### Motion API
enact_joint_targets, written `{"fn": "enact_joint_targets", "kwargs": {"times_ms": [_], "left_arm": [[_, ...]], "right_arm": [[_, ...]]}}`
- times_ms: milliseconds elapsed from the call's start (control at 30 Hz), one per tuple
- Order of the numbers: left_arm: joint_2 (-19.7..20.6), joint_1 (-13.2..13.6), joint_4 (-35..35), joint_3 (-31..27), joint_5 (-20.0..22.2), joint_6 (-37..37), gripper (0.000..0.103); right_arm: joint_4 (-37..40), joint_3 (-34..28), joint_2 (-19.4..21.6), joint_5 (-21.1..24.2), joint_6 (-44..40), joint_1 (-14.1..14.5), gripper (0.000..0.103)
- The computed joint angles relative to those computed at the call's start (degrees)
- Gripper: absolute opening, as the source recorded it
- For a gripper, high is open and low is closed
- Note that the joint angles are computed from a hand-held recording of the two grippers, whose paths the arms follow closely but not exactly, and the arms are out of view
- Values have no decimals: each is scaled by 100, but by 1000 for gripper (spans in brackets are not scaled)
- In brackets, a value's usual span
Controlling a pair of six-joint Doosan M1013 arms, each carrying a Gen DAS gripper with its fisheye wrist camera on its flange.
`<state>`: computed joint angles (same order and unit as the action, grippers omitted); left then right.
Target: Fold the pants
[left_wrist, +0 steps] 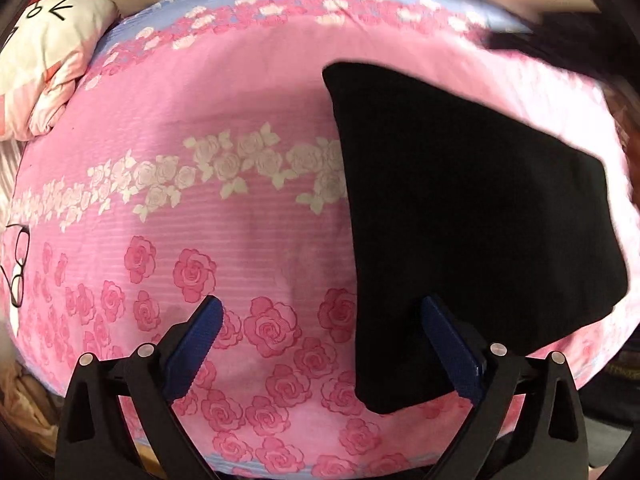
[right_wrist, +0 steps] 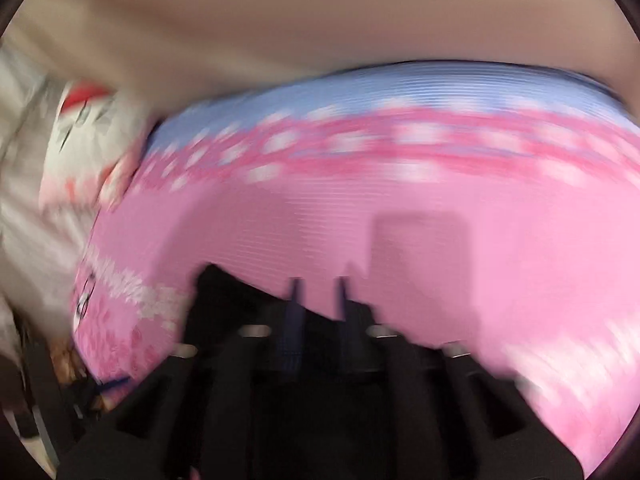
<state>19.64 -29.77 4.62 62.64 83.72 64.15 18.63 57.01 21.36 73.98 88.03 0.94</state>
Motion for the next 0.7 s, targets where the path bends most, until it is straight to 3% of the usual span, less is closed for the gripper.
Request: {"fn": "enact_joint_targets", "kwargs": {"times_ms": [33,100,167,233,300,333,400,433,533,700], "left_arm": [[6,-32,106,-69,40,-18,97],[26,-101,254,-201,36,68,97],[113,-221,472,-428,68,174,97],[251,-326,580,-681,121,307,97],[409,-450,723,-933,202,422,97],[473,-471,718,-1027,239,480,97],[655,-557,667,-1285,431,604,97],[741,-601,669,-1417,538,651,97],[909,-687,765,-1640,758,780,97],[971,-834,984,-1709,876,971,97]], "right_arm": [[-263,440,-355,-131,191,-208,92],[-426,1187,-917,-174,309,-608,91],[26,1850,-1379,-65,336,-1044,75],[492,2402,-1731,-126,237,-1254,70],[655,2859,-1972,-346,98,-1273,65],[705,3012,-2031,-421,30,-1260,55],[1010,3306,-2110,-551,-91,-1245,46],[1203,3419,-2140,-684,-218,-1243,33],[1575,3549,-2151,-839,-349,-1222,25],[2359,3608,-2141,-716,-715,-1430,25]]}}
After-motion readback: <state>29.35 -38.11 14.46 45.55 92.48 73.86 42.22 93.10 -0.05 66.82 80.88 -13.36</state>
